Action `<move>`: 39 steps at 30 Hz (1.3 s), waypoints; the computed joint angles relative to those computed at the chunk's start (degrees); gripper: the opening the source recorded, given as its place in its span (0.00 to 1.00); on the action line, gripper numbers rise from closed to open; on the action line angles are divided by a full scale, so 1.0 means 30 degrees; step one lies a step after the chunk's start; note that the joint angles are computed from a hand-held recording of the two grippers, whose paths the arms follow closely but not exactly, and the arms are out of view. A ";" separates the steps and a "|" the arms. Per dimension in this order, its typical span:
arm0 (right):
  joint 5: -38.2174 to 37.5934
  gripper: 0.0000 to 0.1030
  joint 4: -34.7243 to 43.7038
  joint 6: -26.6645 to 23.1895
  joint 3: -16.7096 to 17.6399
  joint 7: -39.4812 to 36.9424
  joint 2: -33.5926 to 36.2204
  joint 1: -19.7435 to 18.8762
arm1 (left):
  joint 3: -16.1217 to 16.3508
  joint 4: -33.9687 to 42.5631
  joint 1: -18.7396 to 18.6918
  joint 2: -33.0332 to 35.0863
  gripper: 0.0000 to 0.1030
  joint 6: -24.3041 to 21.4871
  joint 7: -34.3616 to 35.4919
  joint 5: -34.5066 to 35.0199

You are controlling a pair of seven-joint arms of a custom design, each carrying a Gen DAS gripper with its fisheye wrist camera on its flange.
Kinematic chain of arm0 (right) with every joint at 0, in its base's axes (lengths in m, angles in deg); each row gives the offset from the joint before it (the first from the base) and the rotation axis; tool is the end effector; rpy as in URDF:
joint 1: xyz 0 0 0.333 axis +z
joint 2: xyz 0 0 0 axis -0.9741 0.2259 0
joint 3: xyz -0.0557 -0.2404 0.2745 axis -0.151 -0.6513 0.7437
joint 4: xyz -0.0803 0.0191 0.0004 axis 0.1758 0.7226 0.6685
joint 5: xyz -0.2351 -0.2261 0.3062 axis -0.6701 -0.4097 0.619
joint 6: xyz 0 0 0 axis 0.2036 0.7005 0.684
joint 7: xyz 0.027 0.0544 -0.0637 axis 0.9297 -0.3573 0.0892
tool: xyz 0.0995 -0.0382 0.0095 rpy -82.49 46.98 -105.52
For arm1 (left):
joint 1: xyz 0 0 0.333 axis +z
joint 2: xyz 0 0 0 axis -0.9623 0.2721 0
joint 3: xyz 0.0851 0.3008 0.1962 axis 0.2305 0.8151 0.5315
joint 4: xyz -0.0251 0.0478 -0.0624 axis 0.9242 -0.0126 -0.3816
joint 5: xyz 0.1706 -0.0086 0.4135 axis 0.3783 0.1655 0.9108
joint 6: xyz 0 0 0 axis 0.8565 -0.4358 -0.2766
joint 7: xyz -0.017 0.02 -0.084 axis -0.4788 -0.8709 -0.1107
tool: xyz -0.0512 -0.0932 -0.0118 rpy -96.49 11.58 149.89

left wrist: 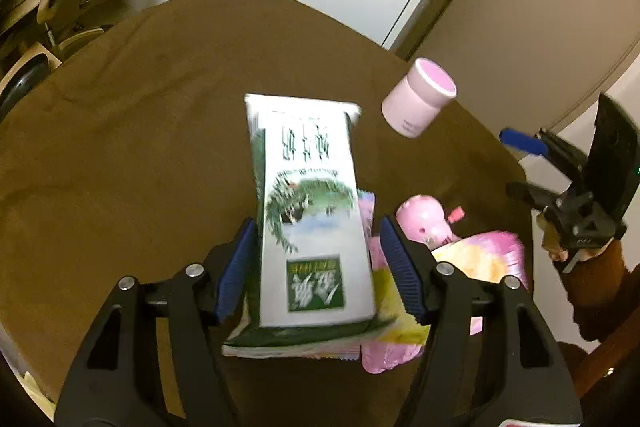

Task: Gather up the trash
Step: 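Move both tools back over the remaining trash on the table, then grasp the green-and-white milk carton with the left tool while the right tool grasps the yellow chip packet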

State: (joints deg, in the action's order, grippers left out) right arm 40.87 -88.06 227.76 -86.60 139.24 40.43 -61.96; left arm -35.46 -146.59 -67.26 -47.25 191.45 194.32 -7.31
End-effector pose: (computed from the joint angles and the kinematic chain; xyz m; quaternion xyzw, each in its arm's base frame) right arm 0.6040 0.1614 0.5210 -0.7614 0.5133 -0.1570 0.3635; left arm 0.7006 -0.0323 0.5163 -0.5013 0.8167 -0.2859 0.0007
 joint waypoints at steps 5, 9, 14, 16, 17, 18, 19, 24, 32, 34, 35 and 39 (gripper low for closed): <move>0.0643 0.65 0.0215 -0.0203 0.0135 -0.0922 -0.0205 0.0282 | 0.0194 -0.1503 -0.0851 -0.0607 0.59 0.3370 -0.2993 0.2423; 0.2135 0.65 0.0414 -0.0571 0.0156 -0.3164 -0.0557 0.0757 | 0.0440 -0.3810 -0.0765 -0.2059 0.59 0.6036 -0.4984 0.2097; 0.2314 0.65 0.1292 -0.3190 0.0358 -0.5502 -0.0322 0.1216 | 0.1058 -0.6587 -0.0933 -0.4425 0.59 0.8014 -0.6235 0.1766; 0.1263 0.64 0.1605 -0.3990 0.0588 -0.5527 0.0092 0.1338 | 0.1390 -0.7578 -0.1184 -0.5283 0.59 0.8766 -0.7136 0.2359; 0.0043 0.64 0.1785 -0.4243 0.0731 -0.4877 0.0422 0.1391 | 0.1618 -0.7692 -0.1330 -0.5484 0.59 0.8893 -0.7279 0.2305; -0.1439 0.58 0.1939 -0.4416 0.0839 -0.3956 0.0771 0.1445 | 0.1885 -0.7880 -0.1468 -0.5708 0.59 0.8958 -0.7149 0.2065; -0.2454 0.46 0.2045 -0.4535 0.0900 -0.3225 0.0987 0.1494 | 0.1999 -0.8089 -0.1603 -0.5947 0.59 0.9072 -0.7351 0.2116; -0.2982 0.22 0.2014 -0.5246 0.0930 -0.2603 0.0959 0.1350 | 0.2618 -0.8744 -0.2216 -0.6761 0.59 0.9298 -0.7330 0.2448; -0.0461 0.07 0.1311 -0.5359 0.0466 -0.3486 -0.0181 0.0961 | 0.3288 -0.8543 -0.3172 -0.6688 0.59 0.9270 -0.5833 0.0729; -0.0052 0.07 0.0933 -0.4801 0.0348 -0.3386 -0.0467 0.0852 | 0.3458 -0.8271 -0.3382 -0.6478 0.59 0.8970 -0.4714 -0.0454; 0.0110 0.07 0.0966 -0.4645 0.0316 -0.3232 -0.0442 0.0829 | 0.3424 -0.8163 -0.3402 -0.6376 0.59 0.8864 -0.4282 -0.0893; 0.0729 0.07 0.0687 -0.4046 0.0030 -0.2649 -0.0522 0.0508 | 0.2955 -0.7150 -0.3137 -0.5509 0.59 0.8311 -0.3177 -0.1142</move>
State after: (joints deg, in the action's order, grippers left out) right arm 43.06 -86.00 215.62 -86.51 131.29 38.86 -60.43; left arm -26.60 -168.04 -76.67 -63.77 216.38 184.79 -10.73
